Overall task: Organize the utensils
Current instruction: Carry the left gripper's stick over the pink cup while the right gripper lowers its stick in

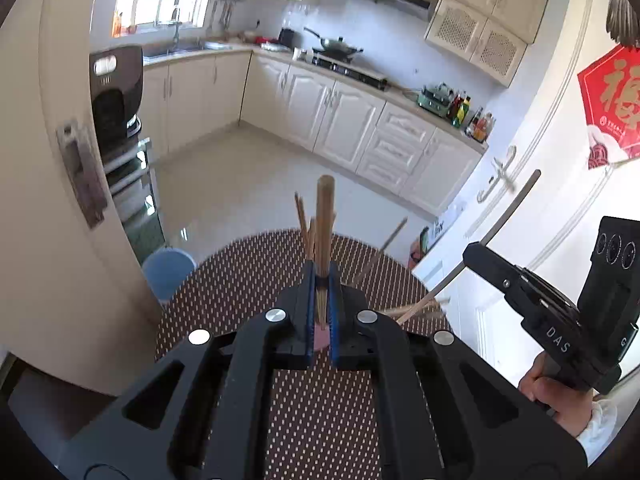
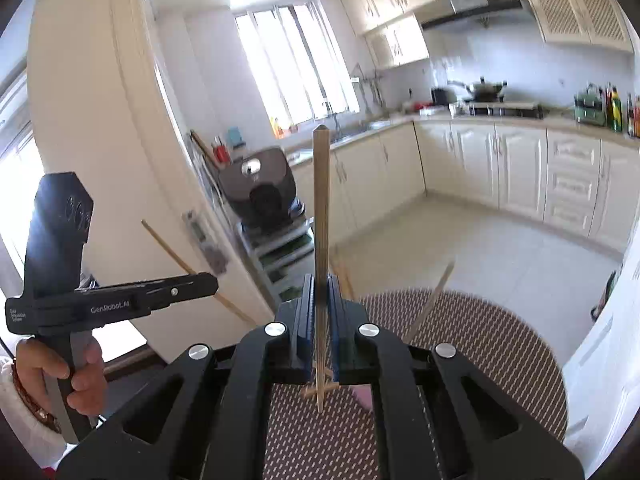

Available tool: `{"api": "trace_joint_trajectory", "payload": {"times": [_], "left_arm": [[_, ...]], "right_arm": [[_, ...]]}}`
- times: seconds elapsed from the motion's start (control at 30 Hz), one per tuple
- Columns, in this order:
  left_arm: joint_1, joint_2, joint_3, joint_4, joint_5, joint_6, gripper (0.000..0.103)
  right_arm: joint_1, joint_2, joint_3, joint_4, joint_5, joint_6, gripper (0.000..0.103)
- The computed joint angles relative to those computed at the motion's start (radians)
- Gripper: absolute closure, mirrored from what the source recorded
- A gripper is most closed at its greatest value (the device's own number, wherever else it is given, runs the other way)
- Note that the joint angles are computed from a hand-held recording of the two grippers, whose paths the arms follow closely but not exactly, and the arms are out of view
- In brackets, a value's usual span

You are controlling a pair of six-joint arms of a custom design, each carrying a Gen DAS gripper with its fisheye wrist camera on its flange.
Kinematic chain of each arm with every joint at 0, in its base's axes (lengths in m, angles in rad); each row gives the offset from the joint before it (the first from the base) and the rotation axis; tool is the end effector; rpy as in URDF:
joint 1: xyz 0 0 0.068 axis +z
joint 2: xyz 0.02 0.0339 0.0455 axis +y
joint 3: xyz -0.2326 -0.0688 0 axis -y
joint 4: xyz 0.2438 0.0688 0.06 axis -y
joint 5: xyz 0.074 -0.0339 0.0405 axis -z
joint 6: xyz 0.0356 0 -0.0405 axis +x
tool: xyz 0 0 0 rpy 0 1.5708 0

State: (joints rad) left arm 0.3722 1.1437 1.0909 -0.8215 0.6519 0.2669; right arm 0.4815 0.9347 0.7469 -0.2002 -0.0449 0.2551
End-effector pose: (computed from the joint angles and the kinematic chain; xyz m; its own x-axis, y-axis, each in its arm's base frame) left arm 0.2276 0.0657 0.2938 -0.6699 -0.0365 -0.7416 0.2593 0.9244 -0.2797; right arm 0.2066 0.1098 0.2726 -0.4505 0.0490 -0.8914 -0.3987 0.8823 0.2500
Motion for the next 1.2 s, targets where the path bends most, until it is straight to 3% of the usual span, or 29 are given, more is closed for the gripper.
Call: {"api": "trace_joint_trajectory", "payload": {"times": [0.6,1.2], "left_arm": [[-0.218,0.118,-0.029,0.183,-0.224,-0.163,0.097],[-0.308,0.190,-0.084,0.194,-0.297,-0.161,0.097]], "right_arm": [[-0.113,0.198,0.014,0.128,-0.031,-0.190,0.098],[-0.075,0.358,0.095,0.038,-0.040,-0.217,0.097]]}}
